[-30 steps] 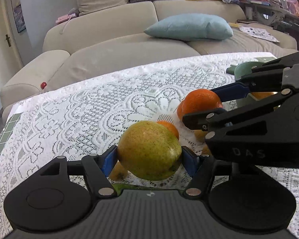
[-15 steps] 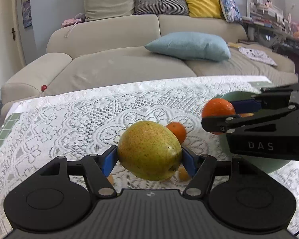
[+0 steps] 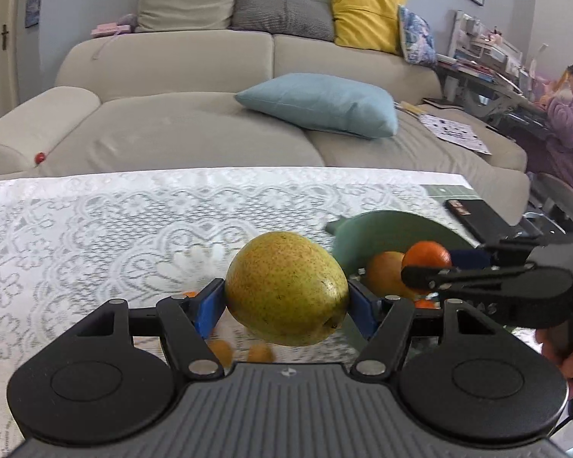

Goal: Organize fruits
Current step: 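Lower the pear into the colander with the left tool while the right tool releases the mandarin there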

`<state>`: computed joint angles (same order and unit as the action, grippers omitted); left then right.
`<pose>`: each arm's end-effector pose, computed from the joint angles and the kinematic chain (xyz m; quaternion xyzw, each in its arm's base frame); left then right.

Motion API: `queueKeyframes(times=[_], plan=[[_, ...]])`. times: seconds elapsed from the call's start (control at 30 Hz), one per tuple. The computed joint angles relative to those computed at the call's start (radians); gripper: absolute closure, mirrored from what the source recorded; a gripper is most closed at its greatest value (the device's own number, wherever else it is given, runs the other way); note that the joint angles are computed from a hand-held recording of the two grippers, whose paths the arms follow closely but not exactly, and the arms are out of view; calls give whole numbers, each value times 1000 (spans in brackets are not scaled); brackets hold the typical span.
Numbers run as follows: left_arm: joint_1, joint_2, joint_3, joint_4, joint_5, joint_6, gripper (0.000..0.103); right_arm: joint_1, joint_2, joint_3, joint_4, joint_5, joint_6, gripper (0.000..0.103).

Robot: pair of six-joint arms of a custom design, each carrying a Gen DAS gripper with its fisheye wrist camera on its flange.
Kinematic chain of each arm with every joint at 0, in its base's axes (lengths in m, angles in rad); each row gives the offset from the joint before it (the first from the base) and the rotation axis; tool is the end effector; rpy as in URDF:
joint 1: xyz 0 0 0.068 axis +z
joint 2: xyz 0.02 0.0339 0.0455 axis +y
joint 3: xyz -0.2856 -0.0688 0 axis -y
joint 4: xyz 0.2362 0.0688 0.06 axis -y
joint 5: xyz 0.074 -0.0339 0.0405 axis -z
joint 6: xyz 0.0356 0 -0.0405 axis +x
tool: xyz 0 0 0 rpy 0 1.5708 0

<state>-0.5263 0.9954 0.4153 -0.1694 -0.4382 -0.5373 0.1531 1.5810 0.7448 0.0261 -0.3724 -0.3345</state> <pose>0.1570 -0.0737 0.2015 -0.0917 0.8945 -0.0258 0.4369 0.2942 0.0585 0.1864 -0.2870 0.8689 0.1381 0.3789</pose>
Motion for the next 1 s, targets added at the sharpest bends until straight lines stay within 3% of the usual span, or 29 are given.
queueKeyframes(times=[0.23,0.5,0.67,0.9,0.97,1.0], plan=[[-54,111,74,38,45,-33,25,-40,41,30,-56,26,-40,61],[-59,272,190,43,135,-16,25,-46,61,10,-14,104,-105,61],[-60,361,256,4,153,-16,25,-43,67,-2,3,134,-135,61],[-46,466,368,-108,168,-27,25,-61,68,3,-9,97,-146,60],[-42,499,400,-134,175,-26,25,-68,63,-1,-4,85,-151,57],[-43,510,415,-151,176,-27,25,-72,58,-5,1,77,-152,52]])
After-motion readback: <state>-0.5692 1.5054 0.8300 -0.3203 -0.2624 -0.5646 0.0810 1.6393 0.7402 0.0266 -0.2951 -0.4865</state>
